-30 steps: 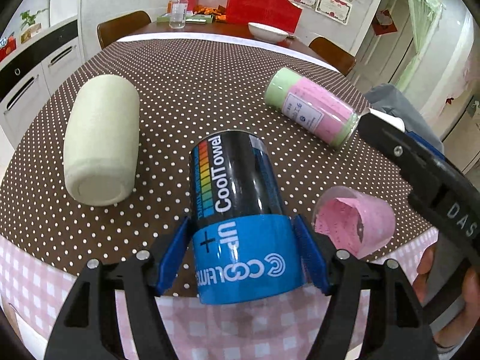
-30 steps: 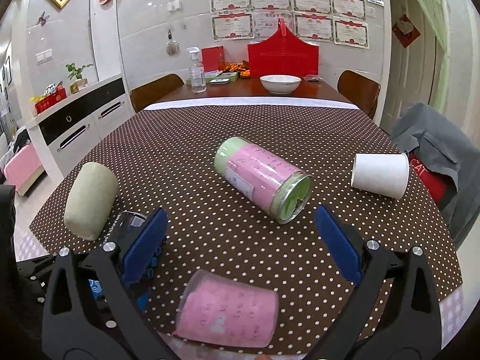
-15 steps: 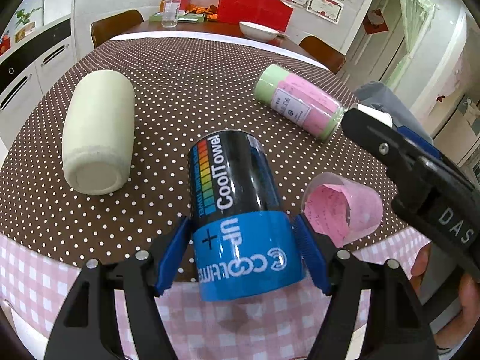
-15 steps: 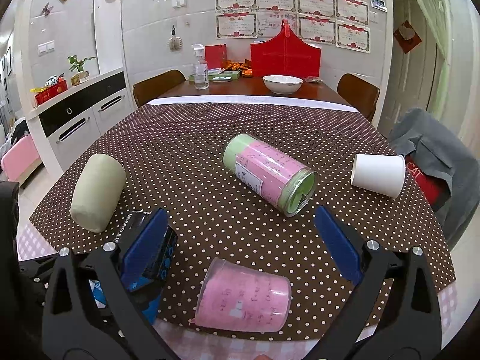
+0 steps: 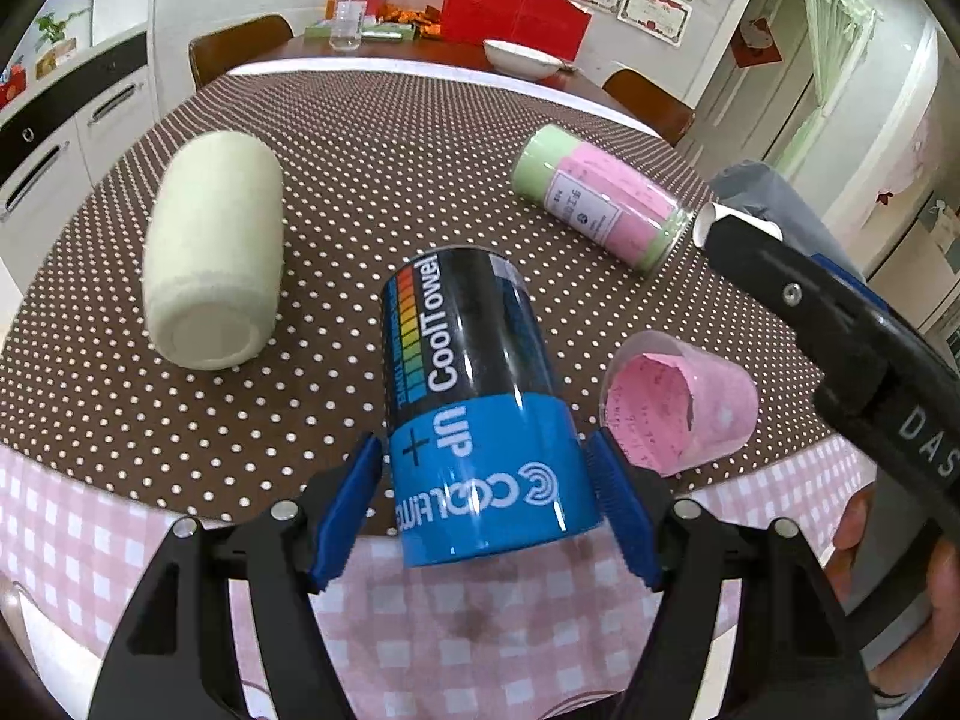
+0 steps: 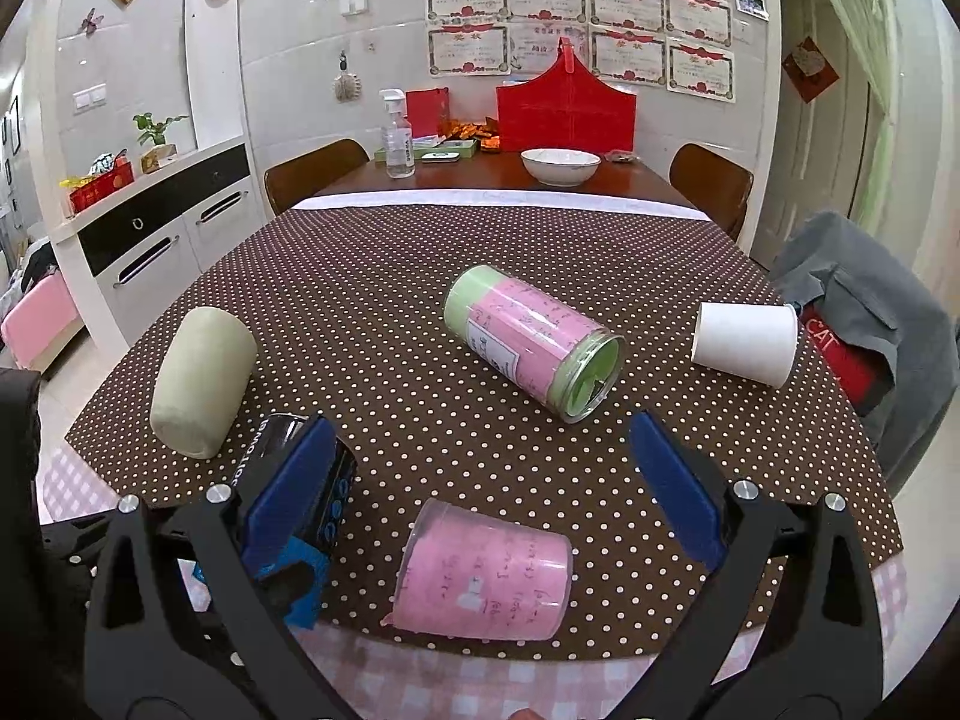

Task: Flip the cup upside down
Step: 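Lift the blue can off the table with the left tool, then close the right tool on the blue can while the left tool releases it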

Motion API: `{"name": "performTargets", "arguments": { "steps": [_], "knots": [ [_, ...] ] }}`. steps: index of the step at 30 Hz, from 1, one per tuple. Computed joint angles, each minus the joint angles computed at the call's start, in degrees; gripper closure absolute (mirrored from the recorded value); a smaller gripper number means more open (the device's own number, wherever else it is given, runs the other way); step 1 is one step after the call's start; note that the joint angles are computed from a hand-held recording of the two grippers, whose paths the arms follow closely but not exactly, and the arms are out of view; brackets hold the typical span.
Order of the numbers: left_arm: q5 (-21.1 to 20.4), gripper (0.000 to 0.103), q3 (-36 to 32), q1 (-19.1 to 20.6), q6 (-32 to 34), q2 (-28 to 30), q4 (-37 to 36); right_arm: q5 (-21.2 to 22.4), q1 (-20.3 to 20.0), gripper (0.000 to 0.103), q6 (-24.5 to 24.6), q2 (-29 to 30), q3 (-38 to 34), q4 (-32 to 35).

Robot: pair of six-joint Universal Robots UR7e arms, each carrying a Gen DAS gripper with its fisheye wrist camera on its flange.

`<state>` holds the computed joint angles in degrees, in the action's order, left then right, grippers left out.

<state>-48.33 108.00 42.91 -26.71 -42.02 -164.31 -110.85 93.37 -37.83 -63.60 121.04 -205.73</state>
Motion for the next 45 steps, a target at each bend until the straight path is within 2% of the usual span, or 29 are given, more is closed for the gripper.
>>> {"name": "performTargets", "arguments": {
  "steps": [2, 16, 19, 22, 25, 28, 29, 33, 36, 42, 45],
  "knots": [
    [1.0, 0.033, 0.5, -0.7, 0.5, -0.2, 0.1, -0.2, 0.2, 0.006, -0.2, 0.1, 0.1, -0.5],
    [-1.0, 0.033, 4.2, -2.9, 4.0, -2.9, -2.6, -0.2, 1.2, 0.006, 0.6, -1.3, 1.2, -0.3],
    [-1.1, 0.033, 6.2, -3.9, 5.2, -4.3, -4.5, 0.1, 1.6, 0.006, 0.9, -1.9, 1.7, 0.5],
    [-0.5, 0.033, 8.8, -4.9, 7.8, -5.8, -9.6, 0.9, 2.0, 0.006, 2.2, -2.7, 1.6, 3.1],
    [3.4, 0.033, 10.8, -6.0, 8.9, -6.6, -14.4, 1.7, 2.2, 0.006, 3.9, -3.1, 1.2, 6.1],
    [9.9, 0.033, 12.0, -6.9, 8.0, -7.1, -17.0, 1.5, 2.8, 0.006, 5.7, -2.8, 0.0, 9.9],
    [12.4, 0.033, 12.4, -7.0, 7.4, -7.2, -18.3, 1.5, 3.0, 0.006, 6.7, -2.7, -0.7, 12.1],
    [18.4, 0.033, 12.8, -6.8, 7.4, -7.5, -21.6, 2.4, 3.5, 0.006, 10.7, -2.1, -3.5, 21.8],
    [21.3, 0.033, 12.6, -6.5, 8.4, -7.3, -23.1, 2.1, 3.8, 0.006, 14.0, -0.6, -6.1, 28.1],
    [25.8, 0.033, 11.3, -4.5, 8.8, -6.8, -22.1, -0.5, 4.7, 0.006, 16.1, 3.2, -9.8, 33.9],
    [26.0, 0.033, 11.0, -3.5, 9.2, -6.7, -22.3, -0.6, 4.4, 0.006, 18.2, 4.2, -11.9, 38.7]
  ]
}}
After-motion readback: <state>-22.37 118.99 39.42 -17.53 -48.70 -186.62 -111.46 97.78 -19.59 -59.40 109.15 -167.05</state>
